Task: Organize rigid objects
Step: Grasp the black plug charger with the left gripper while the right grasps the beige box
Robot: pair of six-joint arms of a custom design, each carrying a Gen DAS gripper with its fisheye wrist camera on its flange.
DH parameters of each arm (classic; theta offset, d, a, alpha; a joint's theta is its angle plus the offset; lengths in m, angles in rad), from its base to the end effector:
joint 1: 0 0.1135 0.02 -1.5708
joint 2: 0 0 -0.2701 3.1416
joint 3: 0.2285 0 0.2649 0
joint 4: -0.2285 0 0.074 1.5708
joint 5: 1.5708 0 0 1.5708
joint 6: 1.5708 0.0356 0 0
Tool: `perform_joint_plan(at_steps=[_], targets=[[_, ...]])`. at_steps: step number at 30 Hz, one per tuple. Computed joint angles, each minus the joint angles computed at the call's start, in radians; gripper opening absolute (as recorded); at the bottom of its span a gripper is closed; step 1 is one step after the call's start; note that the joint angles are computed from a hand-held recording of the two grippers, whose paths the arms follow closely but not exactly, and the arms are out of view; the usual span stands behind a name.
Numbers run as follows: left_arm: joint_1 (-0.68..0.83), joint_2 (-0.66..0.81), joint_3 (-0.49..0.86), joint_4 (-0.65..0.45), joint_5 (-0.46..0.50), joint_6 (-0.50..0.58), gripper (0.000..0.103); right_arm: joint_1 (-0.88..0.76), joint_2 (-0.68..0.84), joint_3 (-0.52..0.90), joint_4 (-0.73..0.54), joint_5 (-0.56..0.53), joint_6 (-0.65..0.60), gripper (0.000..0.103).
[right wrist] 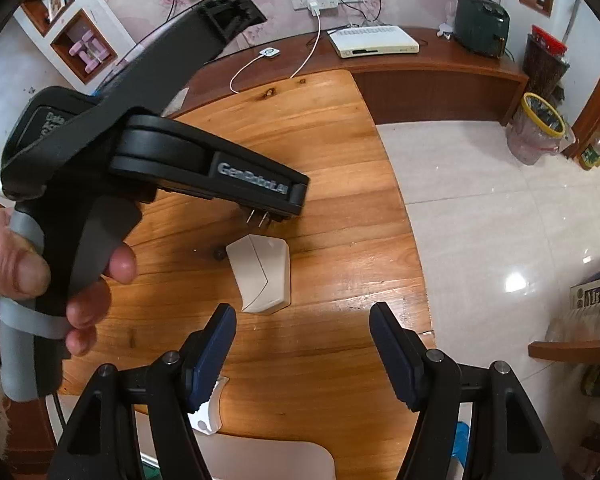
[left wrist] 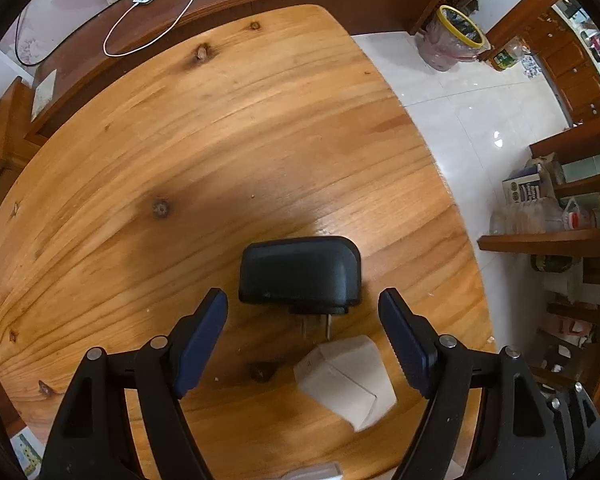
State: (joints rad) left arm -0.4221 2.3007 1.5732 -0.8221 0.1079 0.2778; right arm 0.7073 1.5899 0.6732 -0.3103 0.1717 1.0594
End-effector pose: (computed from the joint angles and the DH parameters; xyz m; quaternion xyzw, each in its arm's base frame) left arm 0.3953 -0.1817 0.0787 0.3429 0.9378 -0.0545 0.0067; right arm 0.2065 0.1686 0.1126 0.1864 0.9639 0.0781 0.1734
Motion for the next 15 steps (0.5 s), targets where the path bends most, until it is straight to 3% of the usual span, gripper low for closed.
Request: perform_joint_plan(at_steps=[7, 11, 15], targets=[[0.007, 0.015, 0.007, 0.038, -0.003, -0.047, 0.080, -0.017, 0.038, 0.005, 0.029, -0.015, -0.004, 0.070], [0.012, 0.008, -0.012, 0.062, -0.004, -0.036, 0.066, -0.032, 0.056, 0.016, 0.036, -0.029, -0.011, 0.070], [0.028, -0.018, -0.053, 0.104, -0.005, -0.011, 0.066, -0.040, 0.088, 0.038, 0.034, -0.043, -0.031, 0.070]])
